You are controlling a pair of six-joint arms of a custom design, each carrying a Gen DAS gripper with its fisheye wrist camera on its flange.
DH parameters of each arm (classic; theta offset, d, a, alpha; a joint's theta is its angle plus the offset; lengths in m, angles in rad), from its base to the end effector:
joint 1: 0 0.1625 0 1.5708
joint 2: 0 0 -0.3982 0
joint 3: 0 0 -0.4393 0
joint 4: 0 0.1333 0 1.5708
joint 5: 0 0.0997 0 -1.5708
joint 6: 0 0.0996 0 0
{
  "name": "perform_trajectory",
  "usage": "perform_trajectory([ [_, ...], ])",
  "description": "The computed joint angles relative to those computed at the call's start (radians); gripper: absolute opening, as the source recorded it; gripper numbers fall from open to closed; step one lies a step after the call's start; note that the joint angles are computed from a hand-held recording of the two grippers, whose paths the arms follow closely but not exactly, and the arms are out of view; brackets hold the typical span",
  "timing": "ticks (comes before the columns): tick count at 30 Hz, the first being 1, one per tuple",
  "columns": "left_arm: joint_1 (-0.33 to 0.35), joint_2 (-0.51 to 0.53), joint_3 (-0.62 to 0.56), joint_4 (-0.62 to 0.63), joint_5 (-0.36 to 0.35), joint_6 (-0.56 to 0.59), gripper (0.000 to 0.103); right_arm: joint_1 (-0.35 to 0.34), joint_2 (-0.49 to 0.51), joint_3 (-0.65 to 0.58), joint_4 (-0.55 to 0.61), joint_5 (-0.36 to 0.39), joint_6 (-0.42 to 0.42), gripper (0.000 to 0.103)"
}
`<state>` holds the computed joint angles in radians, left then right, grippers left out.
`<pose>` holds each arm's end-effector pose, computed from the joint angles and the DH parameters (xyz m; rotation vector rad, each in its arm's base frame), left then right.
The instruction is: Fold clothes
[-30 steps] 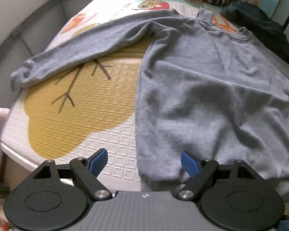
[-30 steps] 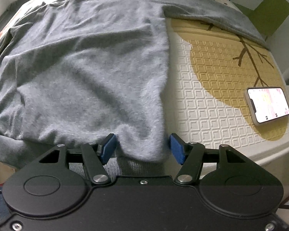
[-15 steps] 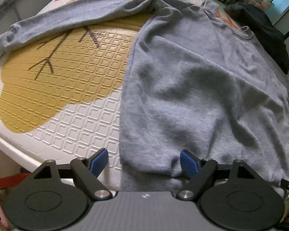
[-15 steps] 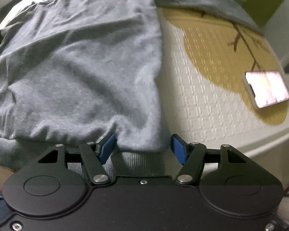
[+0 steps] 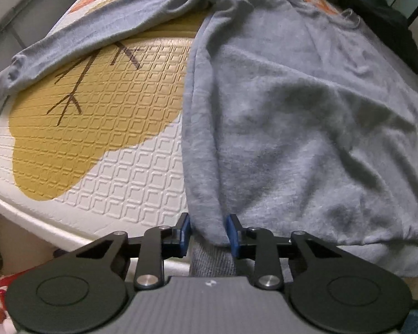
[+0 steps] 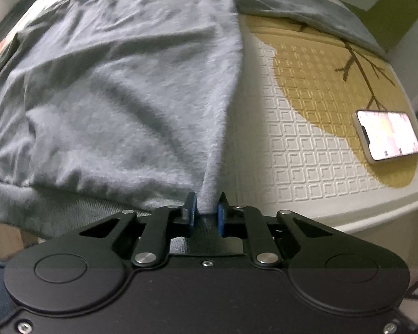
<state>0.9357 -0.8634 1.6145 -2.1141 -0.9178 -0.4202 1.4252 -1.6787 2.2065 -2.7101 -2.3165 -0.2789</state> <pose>-0.2362 -0.6472 0.0674 0.3516 2.4463 -0.1986 -0.0018 -0.4649 0.3345 -0.1272 -2.2616 0.5084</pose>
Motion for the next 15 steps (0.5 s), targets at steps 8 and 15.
perform_trajectory([
  [8, -0.017, -0.006, -0.01, 0.121, 0.015, -0.037, 0.029, 0.019, -0.007, 0.015, 0.036, -0.052, -0.048, 0.013],
  [15, -0.035, -0.005, -0.024, 0.151, 0.038, 0.001, 0.035, 0.032, -0.006, -0.002, 0.062, -0.069, -0.039, 0.02],
])
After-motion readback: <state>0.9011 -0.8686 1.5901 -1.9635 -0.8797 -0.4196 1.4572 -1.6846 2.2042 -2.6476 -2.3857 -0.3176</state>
